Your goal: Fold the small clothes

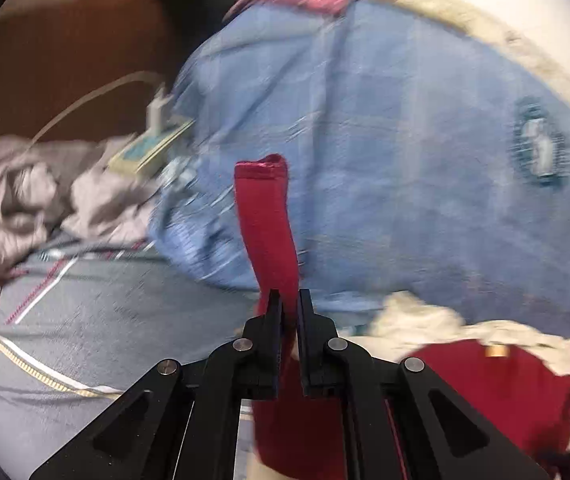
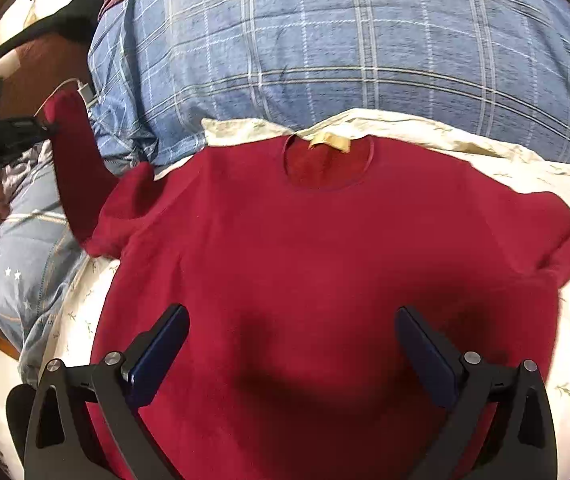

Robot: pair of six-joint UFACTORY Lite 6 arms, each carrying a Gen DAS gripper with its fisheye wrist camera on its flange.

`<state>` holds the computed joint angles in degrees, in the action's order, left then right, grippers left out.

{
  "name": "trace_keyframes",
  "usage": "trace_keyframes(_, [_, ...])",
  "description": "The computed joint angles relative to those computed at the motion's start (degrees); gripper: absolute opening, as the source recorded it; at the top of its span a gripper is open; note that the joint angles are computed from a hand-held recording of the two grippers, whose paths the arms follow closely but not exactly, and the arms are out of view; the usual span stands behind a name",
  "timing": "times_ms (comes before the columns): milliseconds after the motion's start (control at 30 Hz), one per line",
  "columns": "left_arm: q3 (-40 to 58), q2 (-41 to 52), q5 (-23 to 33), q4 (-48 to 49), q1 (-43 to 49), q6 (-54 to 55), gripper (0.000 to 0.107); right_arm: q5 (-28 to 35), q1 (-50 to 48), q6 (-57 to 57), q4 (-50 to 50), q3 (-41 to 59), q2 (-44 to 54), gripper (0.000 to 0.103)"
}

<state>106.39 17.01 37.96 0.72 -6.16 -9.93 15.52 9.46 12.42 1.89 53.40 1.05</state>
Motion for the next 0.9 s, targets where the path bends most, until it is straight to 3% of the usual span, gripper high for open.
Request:
trace_keyframes(167, [1.4,-5.4,2.7,2.4,-9.8,-2.7,0.006,1.3,-3.8,-5.6,4.4,-2.6,-5.5,0.103])
trace_keyframes(367, [3.3,-4.3,3.6,7.5,-25.6,-9.7,0.006,1.5,-10.8,-2.6,0.0,-7.5,-12.0,0.103])
trace_keyframes(433, [1.1,-3.7,2.6,9.0,-29.9,-12.5,0.006,0.8,-14.9,-9.0,6.2,-9.4,-13.8,0.103])
trace_keyframes(533, [-2.0,1.2,-1.8,4.6,-34.2,-13.0,0.006,1.2,-20.7,-20.2,16.3,-11.2,-15.4,0.103])
trace_keyframes(633, [-2.8,8.4,-5.6,4.2,-38.2,-15.4,0.006,2.3,-25.2,-25.1,18.9,-12.1,-16.6,0.103])
trace_keyframes(833, [13.0,29.0,-3.6,5.6,-39.9,-17.3,0.007,3.6,-31.6,-32.0,23.1,-12.6,-18.4,0.103])
trace_keyframes(900, [13.8,29.3,-1.9,4.4,-39.2,-15.5,0.017,3.3,-32.0,-33.7,25.2,-12.3,-17.8,0.103])
